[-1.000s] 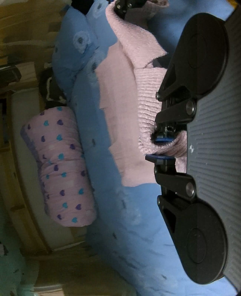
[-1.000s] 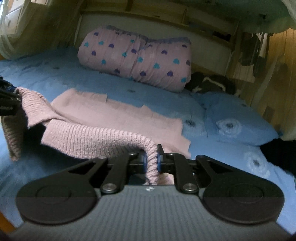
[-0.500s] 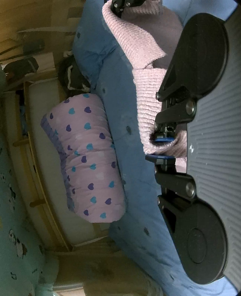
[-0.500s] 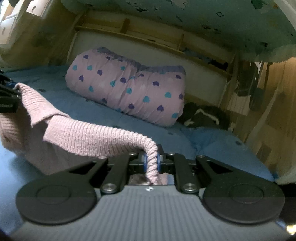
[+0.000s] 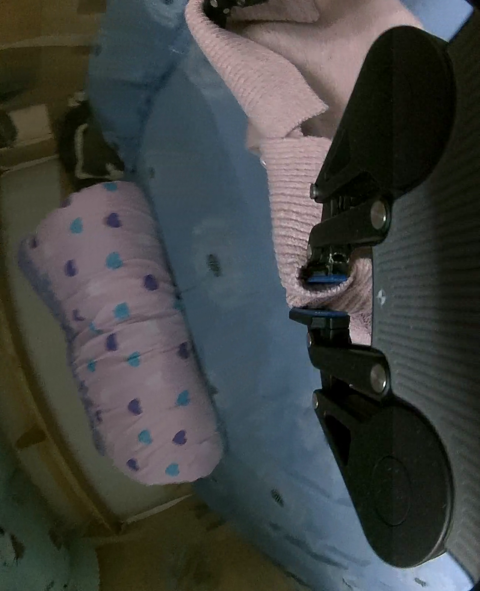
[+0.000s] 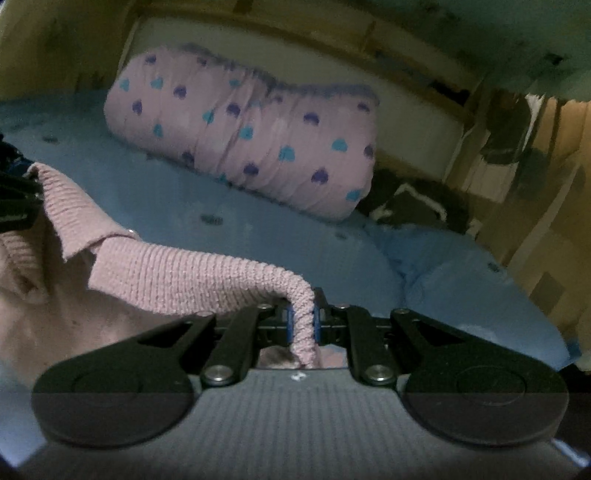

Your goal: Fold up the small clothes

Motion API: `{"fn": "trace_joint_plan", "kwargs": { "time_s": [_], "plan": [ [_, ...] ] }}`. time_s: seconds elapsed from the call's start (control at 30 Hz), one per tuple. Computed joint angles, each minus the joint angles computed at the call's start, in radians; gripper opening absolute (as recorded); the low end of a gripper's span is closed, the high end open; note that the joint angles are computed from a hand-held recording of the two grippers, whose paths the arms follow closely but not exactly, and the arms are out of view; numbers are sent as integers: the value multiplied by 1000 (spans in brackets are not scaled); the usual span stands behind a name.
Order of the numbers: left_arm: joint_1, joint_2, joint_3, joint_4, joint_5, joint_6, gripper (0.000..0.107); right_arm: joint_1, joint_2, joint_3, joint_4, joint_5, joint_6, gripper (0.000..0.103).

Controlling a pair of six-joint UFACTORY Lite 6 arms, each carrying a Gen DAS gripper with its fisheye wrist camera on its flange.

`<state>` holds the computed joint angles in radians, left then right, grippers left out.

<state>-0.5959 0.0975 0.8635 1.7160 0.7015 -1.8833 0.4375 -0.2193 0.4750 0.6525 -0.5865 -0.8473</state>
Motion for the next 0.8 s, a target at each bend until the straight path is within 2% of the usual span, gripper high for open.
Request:
{"fn": "trace_joint_plan", "kwargs": {
  "time_s": [0.13, 0.3, 0.4, 0.5, 0.6, 0.63, 0.67, 0.7, 0.77, 0.8],
  "plan": [
    [73, 153, 64, 104, -49, -90, 16, -27, 219, 80, -94, -58, 89, 12],
    [130, 284, 133, 169, -99, -155, 17, -53, 426, 187, -147, -81, 147, 13],
    [137, 314, 150, 194, -102, -187, 21, -72, 516, 242, -175, -72, 191, 13],
    [138, 291, 150, 155, -121, -142, 24, -76, 559, 264, -197, -86, 218, 15],
    [132, 208, 106, 102, -134, -88, 38, -87, 536, 268, -207, -41, 229, 15],
    [124, 177, 89, 73, -126, -63, 47, -95, 523, 272, -220, -18, 241, 15],
    [112, 147, 74, 32, -109, -24, 55, -103, 494, 254, -234, -6, 261, 22],
    [97, 121, 63, -13, -86, 17, 58, -114, 472, 243, -257, 3, 283, 27],
    [71, 57, 31, -72, -52, 72, 61, -133, 406, 199, -295, 11, 326, 45],
    [62, 23, 15, -101, -48, 94, 61, -141, 381, 184, -311, 14, 343, 47]
  ]
}}
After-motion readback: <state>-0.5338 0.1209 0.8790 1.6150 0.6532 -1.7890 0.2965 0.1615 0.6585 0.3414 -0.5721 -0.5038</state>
